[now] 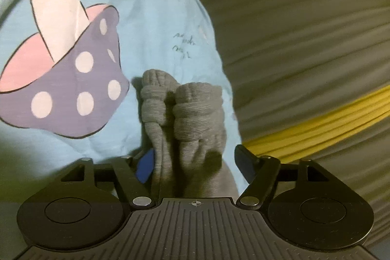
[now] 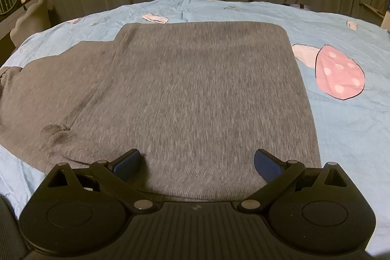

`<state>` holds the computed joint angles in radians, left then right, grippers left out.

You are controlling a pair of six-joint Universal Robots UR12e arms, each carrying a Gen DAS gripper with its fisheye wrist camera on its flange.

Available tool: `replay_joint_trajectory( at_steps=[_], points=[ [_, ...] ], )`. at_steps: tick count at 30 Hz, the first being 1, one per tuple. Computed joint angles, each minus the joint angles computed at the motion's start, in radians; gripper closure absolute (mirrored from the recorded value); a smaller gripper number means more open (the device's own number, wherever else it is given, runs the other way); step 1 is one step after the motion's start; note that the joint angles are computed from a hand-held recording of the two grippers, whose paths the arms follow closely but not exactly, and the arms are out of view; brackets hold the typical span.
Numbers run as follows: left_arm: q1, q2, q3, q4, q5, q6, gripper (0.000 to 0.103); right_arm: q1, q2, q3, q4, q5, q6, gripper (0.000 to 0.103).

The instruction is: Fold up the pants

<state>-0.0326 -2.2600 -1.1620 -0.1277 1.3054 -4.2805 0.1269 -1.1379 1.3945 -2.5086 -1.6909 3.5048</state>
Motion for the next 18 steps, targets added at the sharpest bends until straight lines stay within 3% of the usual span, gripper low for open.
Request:
replay_joint_trajectory(
  at_steps=[4,6,9,12,18],
  points=[
    [-0.005,-0.012,0.039,-0.093,0.005,0.079,0.028,0.003,0.002,0.000,-0.007,-0.009,0.004,0.004],
    [-0.010,-0.021,0.064,-0.126,0.014,0.124,0.035,0.003,0.003,-0.002,-0.007,-0.010,0.004,0.004],
    [-0.014,-0.036,0.103,-0.200,0.019,0.154,0.056,0.003,0.002,0.000,-0.009,-0.010,0.004,0.004],
    [-0.014,-0.035,0.094,-0.163,0.027,0.146,0.075,0.003,0.004,0.000,-0.013,-0.012,0.007,0.004],
    [-0.030,-0.035,0.114,-0.190,0.094,0.190,0.079,0.004,0.005,-0.002,-0.016,-0.015,0.013,0.004]
  ],
)
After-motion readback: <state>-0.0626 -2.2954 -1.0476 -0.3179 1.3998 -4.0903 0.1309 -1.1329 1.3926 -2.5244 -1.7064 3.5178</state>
